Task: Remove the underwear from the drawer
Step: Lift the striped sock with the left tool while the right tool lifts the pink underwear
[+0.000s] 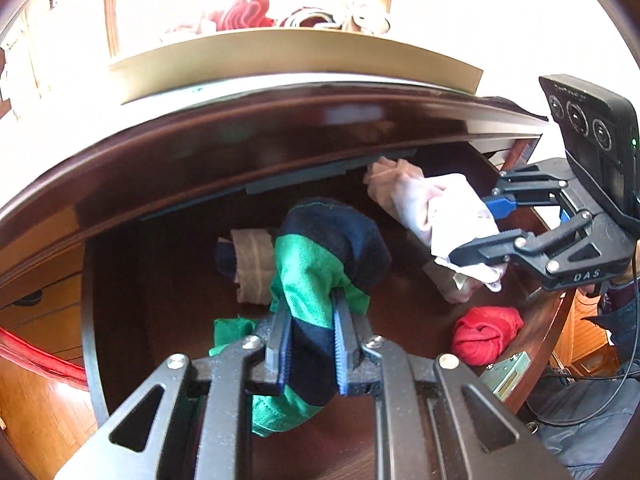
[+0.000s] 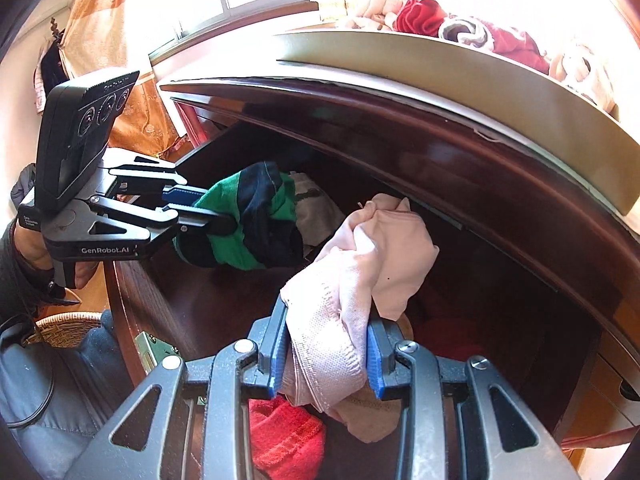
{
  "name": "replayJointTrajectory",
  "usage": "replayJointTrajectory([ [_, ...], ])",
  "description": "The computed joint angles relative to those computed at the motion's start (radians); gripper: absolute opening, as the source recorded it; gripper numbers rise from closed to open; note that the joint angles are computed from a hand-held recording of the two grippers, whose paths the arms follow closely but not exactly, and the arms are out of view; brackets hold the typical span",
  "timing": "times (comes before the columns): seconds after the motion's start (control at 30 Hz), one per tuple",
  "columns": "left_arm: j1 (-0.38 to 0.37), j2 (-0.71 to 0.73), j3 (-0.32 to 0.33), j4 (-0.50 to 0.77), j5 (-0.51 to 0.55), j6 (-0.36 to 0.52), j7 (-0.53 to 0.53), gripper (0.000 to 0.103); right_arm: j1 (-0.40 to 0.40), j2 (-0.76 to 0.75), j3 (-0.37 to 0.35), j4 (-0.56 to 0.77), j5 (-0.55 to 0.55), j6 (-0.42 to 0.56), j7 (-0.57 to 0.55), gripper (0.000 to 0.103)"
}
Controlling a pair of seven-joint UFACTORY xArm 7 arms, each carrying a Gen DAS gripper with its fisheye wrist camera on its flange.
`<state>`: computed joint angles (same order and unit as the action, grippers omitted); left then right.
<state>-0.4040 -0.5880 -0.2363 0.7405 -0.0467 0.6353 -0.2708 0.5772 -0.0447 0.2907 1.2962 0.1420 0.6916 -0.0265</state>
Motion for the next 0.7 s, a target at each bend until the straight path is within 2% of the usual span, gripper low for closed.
replayJointTrajectory([
  [0.3, 0.029, 0.038, -0.049, 0.016, 0.062, -0.050, -0.076, 0.015, 0.010, -0.064, -0.006, -0.071, 0.071, -0.060, -0.098, 0.035],
  [0.5, 0.053, 0.014, -0.070, -0.007, 0.110, -0.088, -0.148, 0.015, 0.015, -0.105, -0.022, -0.122, 0.145, -0.105, -0.159, 0.035],
  [0.7, 0.087, -0.001, -0.105, -0.025, 0.177, -0.123, -0.219, 0.015, 0.019, -0.129, -0.018, -0.153, 0.146, -0.148, -0.164, 0.035],
])
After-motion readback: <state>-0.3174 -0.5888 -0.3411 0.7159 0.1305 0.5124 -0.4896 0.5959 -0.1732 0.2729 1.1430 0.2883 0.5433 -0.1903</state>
